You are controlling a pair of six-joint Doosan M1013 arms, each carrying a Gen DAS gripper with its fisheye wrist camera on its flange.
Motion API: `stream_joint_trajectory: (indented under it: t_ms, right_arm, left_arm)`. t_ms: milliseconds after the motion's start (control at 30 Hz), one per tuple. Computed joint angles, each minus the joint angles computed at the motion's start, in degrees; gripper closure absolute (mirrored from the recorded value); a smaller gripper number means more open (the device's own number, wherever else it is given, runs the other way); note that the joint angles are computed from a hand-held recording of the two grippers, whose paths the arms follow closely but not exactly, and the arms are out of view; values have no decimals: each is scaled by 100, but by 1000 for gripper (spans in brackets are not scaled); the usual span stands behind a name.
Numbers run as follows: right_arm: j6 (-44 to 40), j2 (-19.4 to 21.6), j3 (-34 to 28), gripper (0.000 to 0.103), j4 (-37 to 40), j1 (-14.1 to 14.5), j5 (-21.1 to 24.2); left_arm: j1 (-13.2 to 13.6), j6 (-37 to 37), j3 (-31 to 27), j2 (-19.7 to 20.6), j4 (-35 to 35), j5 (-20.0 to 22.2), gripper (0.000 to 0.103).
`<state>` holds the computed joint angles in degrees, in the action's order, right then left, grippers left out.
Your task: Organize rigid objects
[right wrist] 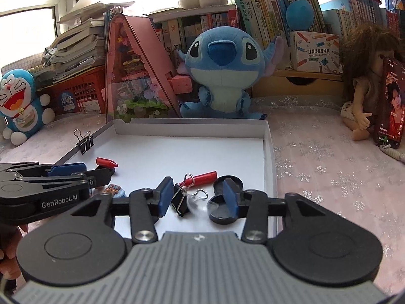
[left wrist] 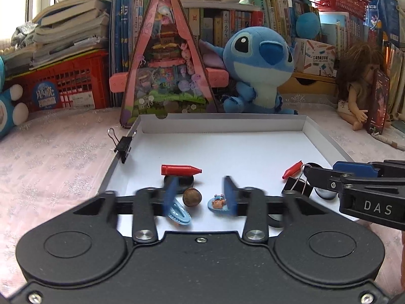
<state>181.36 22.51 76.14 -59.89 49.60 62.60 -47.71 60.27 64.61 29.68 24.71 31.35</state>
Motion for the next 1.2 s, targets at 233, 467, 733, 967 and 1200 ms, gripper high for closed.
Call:
stream_joint_trajectory:
  t_ms: [233,467,733,967,1200]
  right_arm:
    - [94,-51,-10,31,-112,125,221]
    - [226,-128,82,24,-140,295,378]
    - [409,-163,145,20,-141,415,543]
    - [548,-153,195,19,-139,543,728]
    - [546,-144,223,16,68,642,810]
  left_arm:
    - [-42,33,174,-189,61,24,43]
    - [-99,139,591,-478,63,-208,34]
    - [-157,203,828,-648,2,-199,30]
    - [-178,230,1077,-794,-102,-95,30]
    - [-200,50,1344,-932,43,-43,28]
